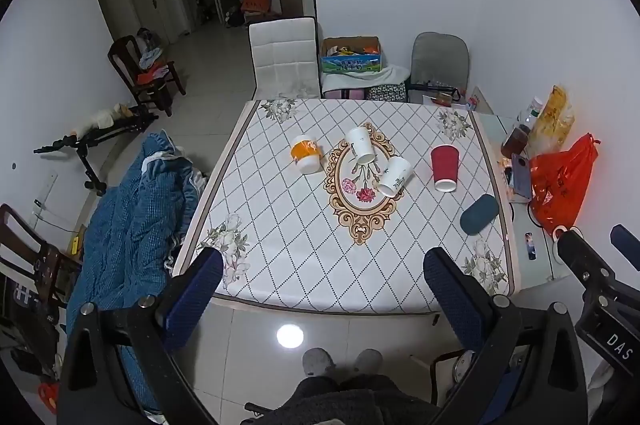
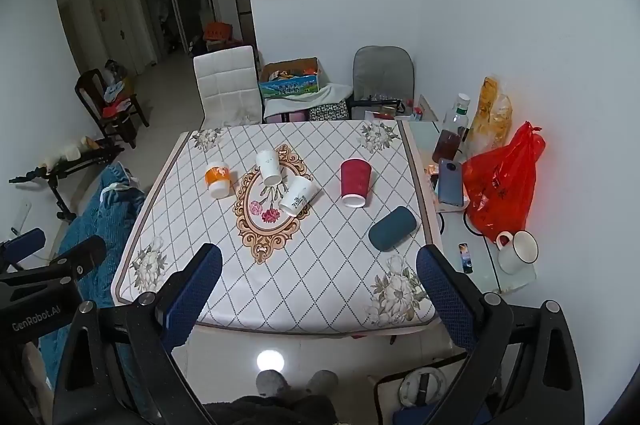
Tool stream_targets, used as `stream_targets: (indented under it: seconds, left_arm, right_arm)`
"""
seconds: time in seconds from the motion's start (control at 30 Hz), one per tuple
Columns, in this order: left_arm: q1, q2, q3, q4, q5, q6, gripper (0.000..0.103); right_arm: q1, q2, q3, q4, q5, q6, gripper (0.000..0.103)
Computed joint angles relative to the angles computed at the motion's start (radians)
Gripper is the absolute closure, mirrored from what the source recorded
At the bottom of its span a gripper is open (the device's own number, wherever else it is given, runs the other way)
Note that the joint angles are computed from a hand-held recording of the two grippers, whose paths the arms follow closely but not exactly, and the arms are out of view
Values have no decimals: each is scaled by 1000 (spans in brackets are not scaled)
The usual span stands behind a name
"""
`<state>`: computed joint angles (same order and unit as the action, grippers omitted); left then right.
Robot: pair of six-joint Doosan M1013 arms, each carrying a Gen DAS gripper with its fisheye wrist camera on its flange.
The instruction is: Flip cup upside down
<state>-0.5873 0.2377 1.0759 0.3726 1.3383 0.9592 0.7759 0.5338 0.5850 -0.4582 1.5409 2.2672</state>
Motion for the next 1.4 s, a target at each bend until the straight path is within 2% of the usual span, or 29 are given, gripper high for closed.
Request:
stream_targets:
  seconds: [0.7,1.13,1.2,1.4]
  left_arm:
    - [-1,0,1,4,-2,1,0]
    - [-2,23,-46,3,19,10,0]
    - [-1,29,-59,1,25,15,0]
    - [-1,28,-58,1,26,14,0]
  right_arm:
    - [0,1,-3,-2,5,-6,3]
    - [0,3,-6,-1,9,-9,3]
    - [1,29,-59,1,34,-20,3]
    - [2,36,-70,5,38,-21,3]
